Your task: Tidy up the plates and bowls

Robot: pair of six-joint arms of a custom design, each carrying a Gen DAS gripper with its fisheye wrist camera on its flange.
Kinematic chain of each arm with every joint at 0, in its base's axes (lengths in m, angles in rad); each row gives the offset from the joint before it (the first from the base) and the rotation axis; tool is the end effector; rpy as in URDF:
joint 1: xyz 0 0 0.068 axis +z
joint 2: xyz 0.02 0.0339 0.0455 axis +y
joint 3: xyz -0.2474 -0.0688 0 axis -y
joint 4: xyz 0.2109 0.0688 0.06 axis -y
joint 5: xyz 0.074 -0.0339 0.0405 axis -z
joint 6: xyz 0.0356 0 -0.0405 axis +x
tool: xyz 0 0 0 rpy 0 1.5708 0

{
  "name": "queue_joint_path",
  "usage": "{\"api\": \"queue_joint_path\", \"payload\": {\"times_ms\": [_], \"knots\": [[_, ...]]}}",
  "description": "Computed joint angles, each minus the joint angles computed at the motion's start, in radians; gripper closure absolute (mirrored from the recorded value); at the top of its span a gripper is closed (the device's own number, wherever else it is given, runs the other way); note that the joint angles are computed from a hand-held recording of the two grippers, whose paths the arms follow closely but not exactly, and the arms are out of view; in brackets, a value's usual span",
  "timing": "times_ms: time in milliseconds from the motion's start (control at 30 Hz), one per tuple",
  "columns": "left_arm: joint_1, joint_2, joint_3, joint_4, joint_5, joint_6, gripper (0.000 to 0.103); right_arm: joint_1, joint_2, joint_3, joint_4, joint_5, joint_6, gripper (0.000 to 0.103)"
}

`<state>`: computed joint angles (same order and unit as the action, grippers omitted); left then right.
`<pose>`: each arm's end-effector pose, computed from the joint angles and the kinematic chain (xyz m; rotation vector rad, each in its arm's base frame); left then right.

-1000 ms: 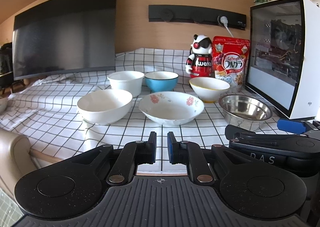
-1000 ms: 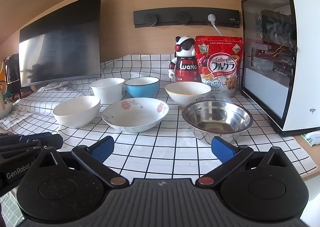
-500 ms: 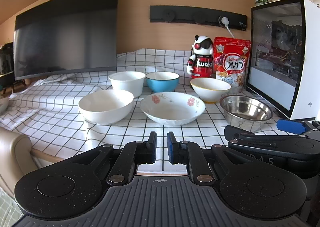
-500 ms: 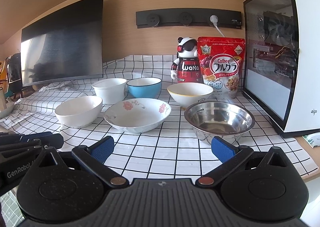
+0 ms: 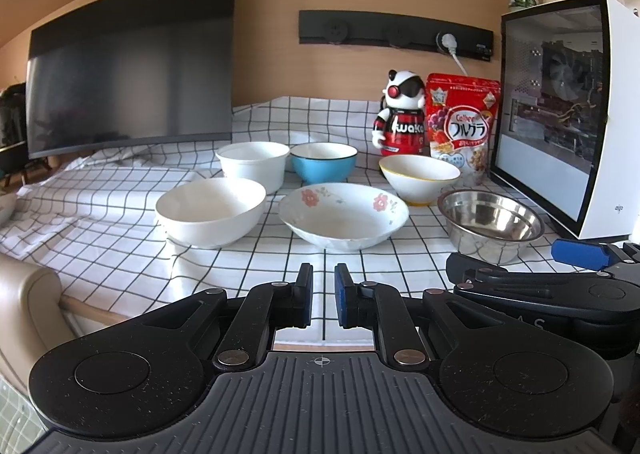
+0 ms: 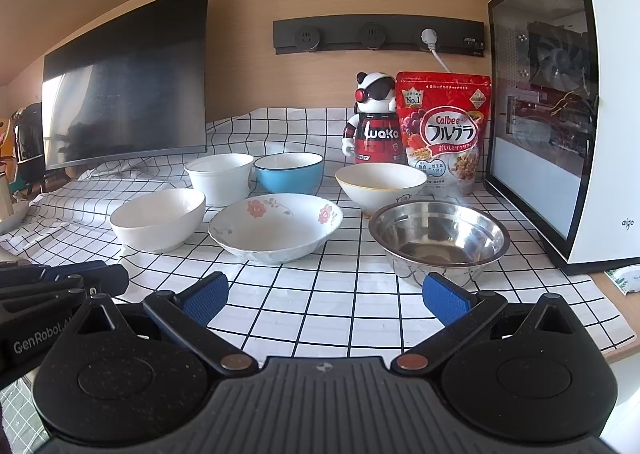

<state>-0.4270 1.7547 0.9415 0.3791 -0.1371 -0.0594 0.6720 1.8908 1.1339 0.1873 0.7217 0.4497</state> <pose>0.3232 -0.1417 0.1988 0.2797 1.9852 -0.1746 0.3098 0.2164 0.1928 0.1835 1.9795 -0.0556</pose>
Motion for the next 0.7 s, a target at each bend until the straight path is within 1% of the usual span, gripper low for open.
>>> {"api": "queue_joint_path", "payload": {"times_ms": [500, 700], "knots": [[0.004, 0.021, 0.017, -0.002, -0.004, -0.009, 0.089, -0.001, 0.011, 0.003, 0.004, -0.006, 0.0, 0.0], [-0.005, 0.04, 0.036, -0.004, -0.024, -0.014, 0.089, -0.022, 0.013, 0.007, 0.014, -0.034, -0.016, 0.0]]}}
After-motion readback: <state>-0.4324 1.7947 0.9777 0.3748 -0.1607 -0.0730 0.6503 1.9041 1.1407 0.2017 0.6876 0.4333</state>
